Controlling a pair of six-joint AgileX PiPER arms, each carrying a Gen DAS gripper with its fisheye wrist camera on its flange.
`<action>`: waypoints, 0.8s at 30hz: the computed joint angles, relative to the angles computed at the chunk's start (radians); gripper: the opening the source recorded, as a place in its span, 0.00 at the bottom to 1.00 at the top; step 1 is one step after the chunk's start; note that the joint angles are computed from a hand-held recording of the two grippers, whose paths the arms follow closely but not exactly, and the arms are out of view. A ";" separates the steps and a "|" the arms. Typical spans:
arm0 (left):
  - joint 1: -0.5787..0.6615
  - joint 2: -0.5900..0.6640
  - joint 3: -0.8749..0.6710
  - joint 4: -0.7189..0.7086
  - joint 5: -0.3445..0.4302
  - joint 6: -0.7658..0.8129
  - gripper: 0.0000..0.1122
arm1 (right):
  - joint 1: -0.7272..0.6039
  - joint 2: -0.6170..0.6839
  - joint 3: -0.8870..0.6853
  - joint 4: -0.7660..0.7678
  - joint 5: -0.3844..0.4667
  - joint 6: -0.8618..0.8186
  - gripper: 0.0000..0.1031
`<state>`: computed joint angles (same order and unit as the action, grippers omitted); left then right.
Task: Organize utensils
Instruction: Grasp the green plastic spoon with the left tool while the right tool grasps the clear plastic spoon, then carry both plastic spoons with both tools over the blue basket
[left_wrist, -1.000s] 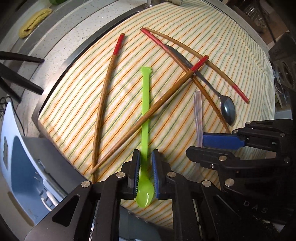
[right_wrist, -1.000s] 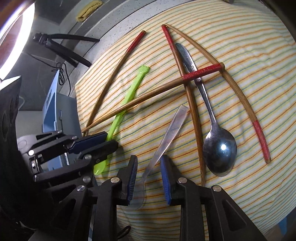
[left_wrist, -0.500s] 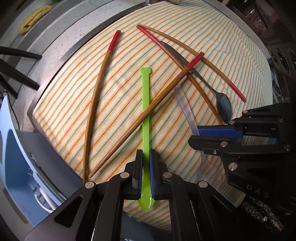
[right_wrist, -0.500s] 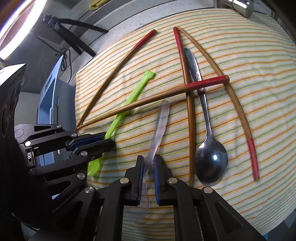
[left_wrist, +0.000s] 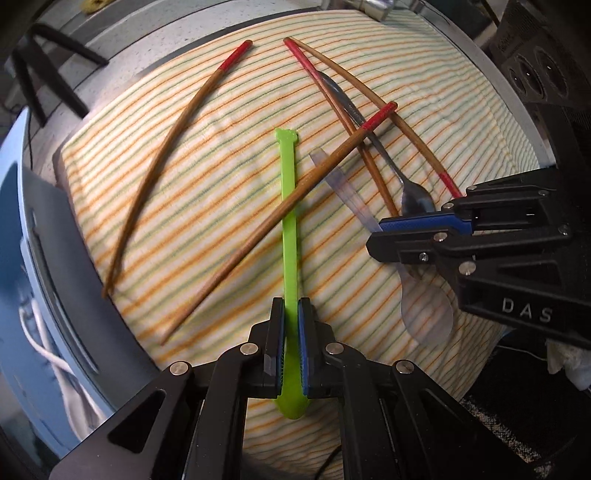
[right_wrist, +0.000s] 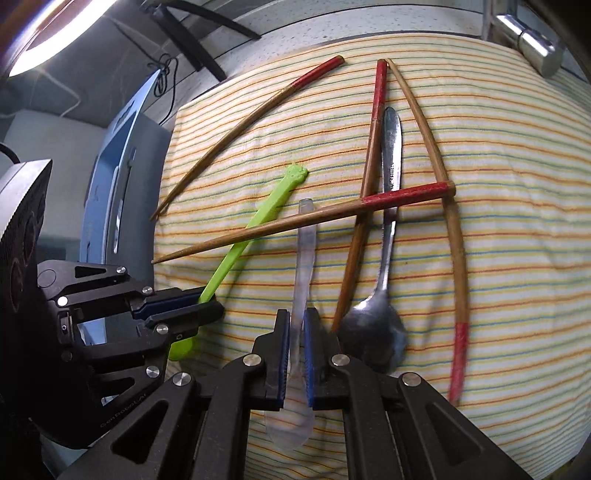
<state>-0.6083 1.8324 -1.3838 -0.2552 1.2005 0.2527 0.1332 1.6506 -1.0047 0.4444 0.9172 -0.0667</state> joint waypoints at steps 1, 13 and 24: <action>-0.015 -0.024 0.035 0.002 -0.024 -0.032 0.04 | -0.017 0.001 -0.002 0.009 0.019 -0.037 0.06; -0.086 -0.311 0.404 -0.119 -0.239 -0.364 0.04 | -0.147 -0.018 0.064 0.144 0.153 -0.324 0.06; -0.085 -0.553 0.532 -0.117 -0.239 -0.538 0.04 | -0.150 -0.076 0.067 0.147 0.227 -0.404 0.06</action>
